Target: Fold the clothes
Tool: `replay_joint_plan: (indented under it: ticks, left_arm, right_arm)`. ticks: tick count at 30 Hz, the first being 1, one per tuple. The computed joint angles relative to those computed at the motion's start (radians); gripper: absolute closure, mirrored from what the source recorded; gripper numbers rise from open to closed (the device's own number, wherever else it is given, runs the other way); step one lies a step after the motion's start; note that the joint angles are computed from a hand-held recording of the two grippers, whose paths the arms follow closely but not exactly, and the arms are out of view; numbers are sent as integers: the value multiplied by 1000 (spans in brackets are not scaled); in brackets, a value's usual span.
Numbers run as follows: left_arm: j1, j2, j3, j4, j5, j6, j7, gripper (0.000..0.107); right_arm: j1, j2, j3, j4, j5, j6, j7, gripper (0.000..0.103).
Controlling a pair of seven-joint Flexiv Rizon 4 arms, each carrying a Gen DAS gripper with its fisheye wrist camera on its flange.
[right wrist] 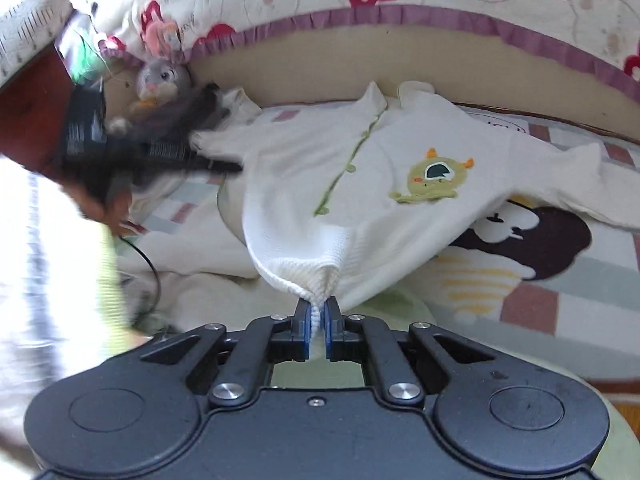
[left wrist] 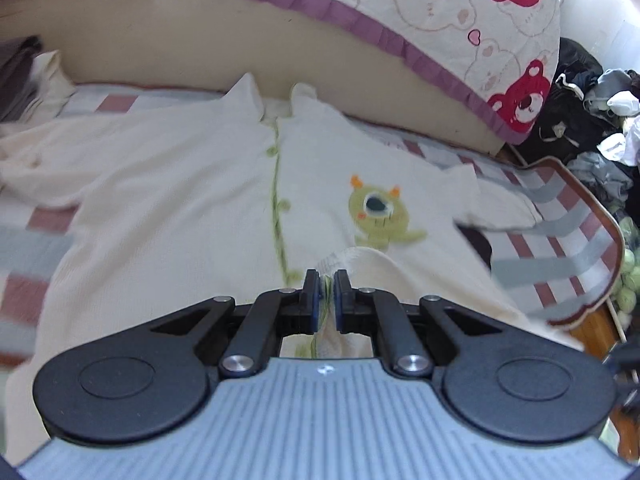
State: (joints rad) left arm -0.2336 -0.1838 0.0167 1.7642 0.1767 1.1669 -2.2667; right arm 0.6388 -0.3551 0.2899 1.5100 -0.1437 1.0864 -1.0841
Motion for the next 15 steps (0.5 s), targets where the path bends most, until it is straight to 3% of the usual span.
replay_joint_plan:
  ticks: [5,8,13,15]
  left_arm:
    - [-2,53,-36,73,-81,-112,37,100]
    - [-11,52,-44,49,-49,-216,44,100]
    - [-1,112,-63,118,-155,-208,169,98]
    - [8,147,-56,129,-149,-228,163,97]
  right_arm:
    - [21,20,-28,9,-65,-169,61,99]
    - [19,-19,-15,-29,-44,-241,44,99]
    - [0,-19,30,-93,49,-452,-102,100]
    - [-1,-14,25,-102,77,-484,-117,98]
